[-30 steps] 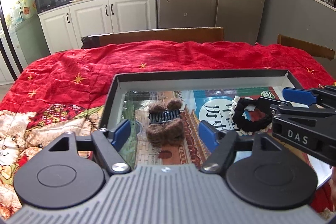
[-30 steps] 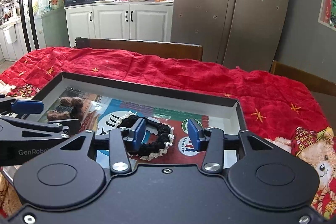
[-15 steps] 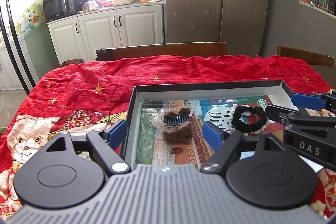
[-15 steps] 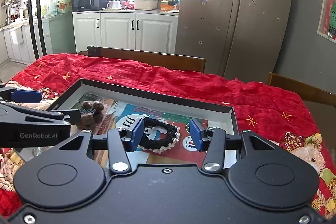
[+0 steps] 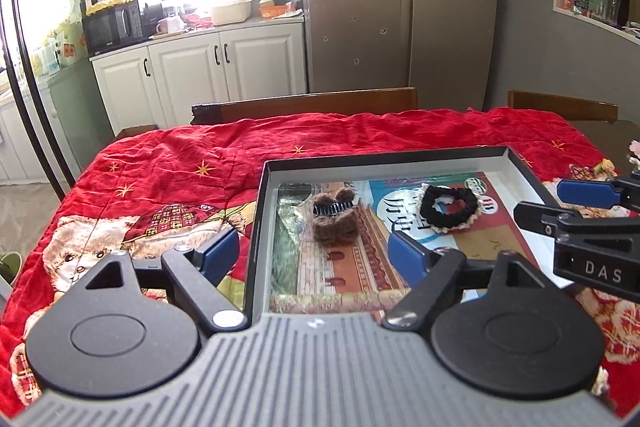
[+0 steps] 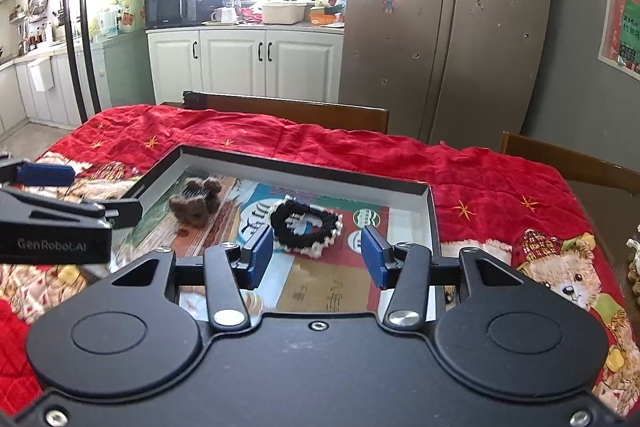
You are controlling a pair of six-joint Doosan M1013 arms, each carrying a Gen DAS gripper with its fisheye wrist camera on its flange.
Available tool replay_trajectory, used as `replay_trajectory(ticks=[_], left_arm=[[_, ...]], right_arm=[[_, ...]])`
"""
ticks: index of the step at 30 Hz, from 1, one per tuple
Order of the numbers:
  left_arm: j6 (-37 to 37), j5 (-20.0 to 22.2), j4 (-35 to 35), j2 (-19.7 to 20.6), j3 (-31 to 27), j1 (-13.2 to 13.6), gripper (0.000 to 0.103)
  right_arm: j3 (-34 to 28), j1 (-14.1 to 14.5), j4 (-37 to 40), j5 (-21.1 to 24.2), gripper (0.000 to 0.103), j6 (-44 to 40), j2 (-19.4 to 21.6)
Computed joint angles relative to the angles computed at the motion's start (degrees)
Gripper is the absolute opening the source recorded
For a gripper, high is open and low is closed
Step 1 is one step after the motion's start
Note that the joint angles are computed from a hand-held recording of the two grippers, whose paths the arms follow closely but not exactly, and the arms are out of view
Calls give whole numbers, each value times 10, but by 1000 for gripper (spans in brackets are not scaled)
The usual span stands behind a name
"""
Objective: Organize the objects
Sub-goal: 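Lift both open tools out of the tray and move back to the pile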
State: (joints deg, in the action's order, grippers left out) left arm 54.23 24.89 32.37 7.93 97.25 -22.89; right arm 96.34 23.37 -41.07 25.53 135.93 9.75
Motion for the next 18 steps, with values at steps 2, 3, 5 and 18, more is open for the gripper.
replay_trajectory(ticks=[2, 3, 5, 18], left_arm=[[-1, -2, 1, -7, 7, -1, 89], [0, -2, -1, -9, 9, -2, 89], [10, -4, -9, -16, 15, -3, 89], [36, -26, -21, -71, 73, -15, 91]], right_arm=[[8, 3, -3, 1, 47, -4, -8], [12, 4, -4, 2, 47, -4, -12], [20, 6, 1, 1, 47, -9, -20], [78, 18, 46, -16, 50, -34, -80]])
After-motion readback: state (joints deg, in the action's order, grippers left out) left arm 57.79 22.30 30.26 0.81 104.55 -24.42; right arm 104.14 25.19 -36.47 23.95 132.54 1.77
